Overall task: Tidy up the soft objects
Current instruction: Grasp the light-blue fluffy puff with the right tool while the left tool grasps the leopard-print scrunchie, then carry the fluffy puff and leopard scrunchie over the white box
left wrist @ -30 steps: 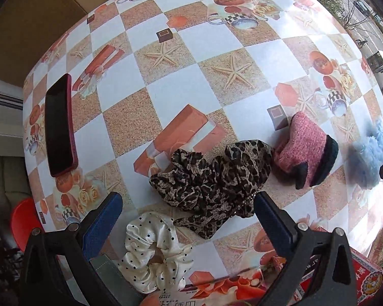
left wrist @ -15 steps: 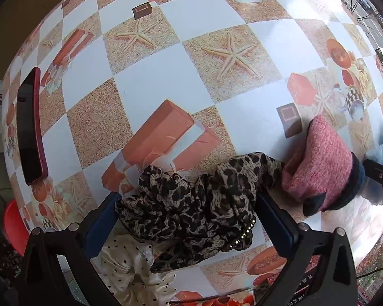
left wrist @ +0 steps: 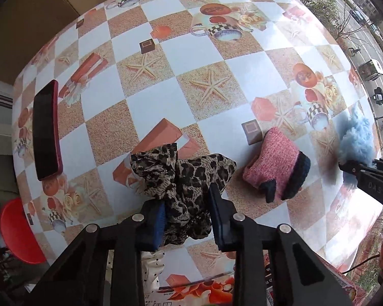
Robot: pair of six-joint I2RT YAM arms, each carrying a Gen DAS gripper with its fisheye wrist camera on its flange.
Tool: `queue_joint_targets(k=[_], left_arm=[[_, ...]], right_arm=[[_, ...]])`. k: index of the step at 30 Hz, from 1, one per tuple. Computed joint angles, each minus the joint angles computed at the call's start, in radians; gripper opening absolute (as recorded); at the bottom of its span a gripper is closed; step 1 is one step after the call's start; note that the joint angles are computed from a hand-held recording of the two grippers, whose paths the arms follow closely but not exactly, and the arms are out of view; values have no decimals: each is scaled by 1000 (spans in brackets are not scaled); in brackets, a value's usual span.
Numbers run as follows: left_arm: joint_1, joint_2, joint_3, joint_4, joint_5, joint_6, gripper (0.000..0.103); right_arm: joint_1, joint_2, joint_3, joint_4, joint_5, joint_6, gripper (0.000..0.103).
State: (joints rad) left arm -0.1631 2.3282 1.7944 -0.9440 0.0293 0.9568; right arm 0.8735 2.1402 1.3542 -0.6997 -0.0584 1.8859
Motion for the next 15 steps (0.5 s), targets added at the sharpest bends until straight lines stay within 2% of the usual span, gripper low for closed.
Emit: queue_joint_targets(k=[3, 5, 8, 10, 15], left_arm=[[63, -88, -19, -24, 68, 30, 33], [117, -115, 18, -83, 122, 61, 33], [167, -215, -36, -119, 171, 89, 34], [221, -260, -49, -163, 194, 128, 34], [350, -303, -38, -251, 224, 211, 34]], right_arm=[[29, -82, -49, 36, 50, 86, 17], [53, -125, -33, -17, 96, 120, 17], [95, -171, 45, -153, 173, 155, 17], [126, -182, 121, -252, 226, 179, 17], [169, -68, 474, -504, 332, 167, 17]])
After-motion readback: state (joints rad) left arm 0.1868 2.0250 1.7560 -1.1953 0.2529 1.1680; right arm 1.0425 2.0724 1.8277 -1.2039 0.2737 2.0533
